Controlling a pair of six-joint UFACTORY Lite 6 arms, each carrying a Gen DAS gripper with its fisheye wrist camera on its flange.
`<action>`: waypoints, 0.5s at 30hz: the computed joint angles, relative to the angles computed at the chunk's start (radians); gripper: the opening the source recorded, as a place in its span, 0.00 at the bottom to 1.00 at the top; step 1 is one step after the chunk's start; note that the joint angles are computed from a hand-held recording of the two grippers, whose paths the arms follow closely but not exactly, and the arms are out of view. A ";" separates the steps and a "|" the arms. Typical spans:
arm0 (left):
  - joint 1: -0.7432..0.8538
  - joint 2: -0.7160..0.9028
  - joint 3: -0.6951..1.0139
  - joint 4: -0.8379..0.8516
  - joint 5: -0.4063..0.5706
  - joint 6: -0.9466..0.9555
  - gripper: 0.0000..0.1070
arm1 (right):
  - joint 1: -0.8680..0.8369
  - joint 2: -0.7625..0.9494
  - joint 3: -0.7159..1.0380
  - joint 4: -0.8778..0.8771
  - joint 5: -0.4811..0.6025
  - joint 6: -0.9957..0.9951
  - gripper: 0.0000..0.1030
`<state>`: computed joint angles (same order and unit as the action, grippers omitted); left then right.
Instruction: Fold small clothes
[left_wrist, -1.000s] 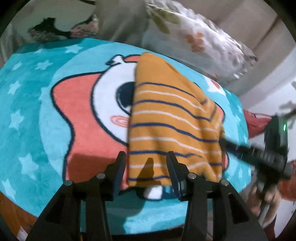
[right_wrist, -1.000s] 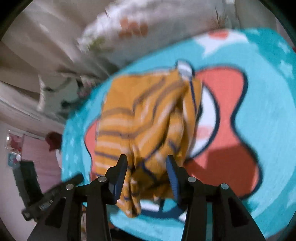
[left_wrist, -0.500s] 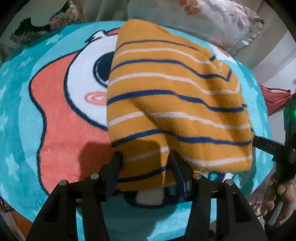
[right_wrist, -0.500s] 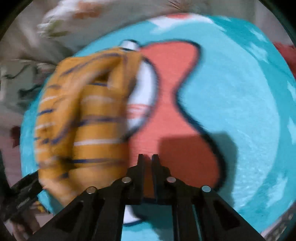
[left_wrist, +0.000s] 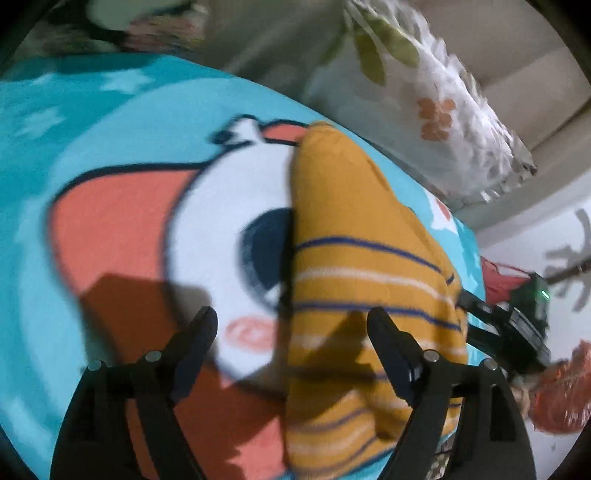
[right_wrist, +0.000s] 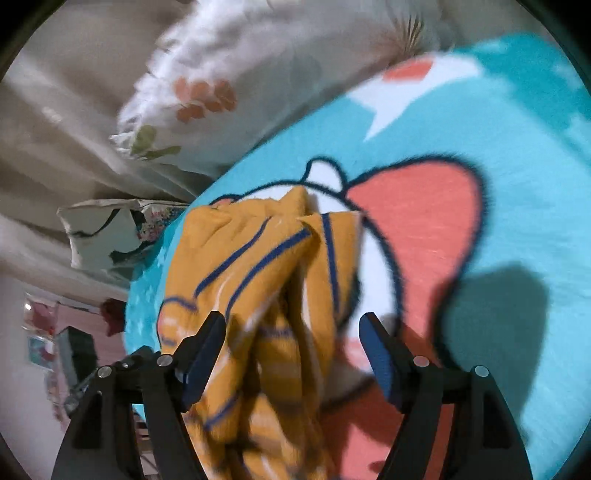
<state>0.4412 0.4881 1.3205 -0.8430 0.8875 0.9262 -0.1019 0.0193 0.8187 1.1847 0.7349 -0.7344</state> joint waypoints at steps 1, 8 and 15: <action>-0.020 0.044 0.041 -0.007 0.015 0.005 0.77 | 0.008 0.032 0.013 0.028 0.004 -0.019 0.77; -0.094 0.213 0.252 -0.021 0.207 -0.061 0.54 | 0.097 0.217 0.098 0.334 0.137 -0.073 0.57; -0.037 0.194 0.475 0.062 0.310 -0.152 0.44 | 0.195 0.214 0.249 0.401 0.109 -0.029 0.55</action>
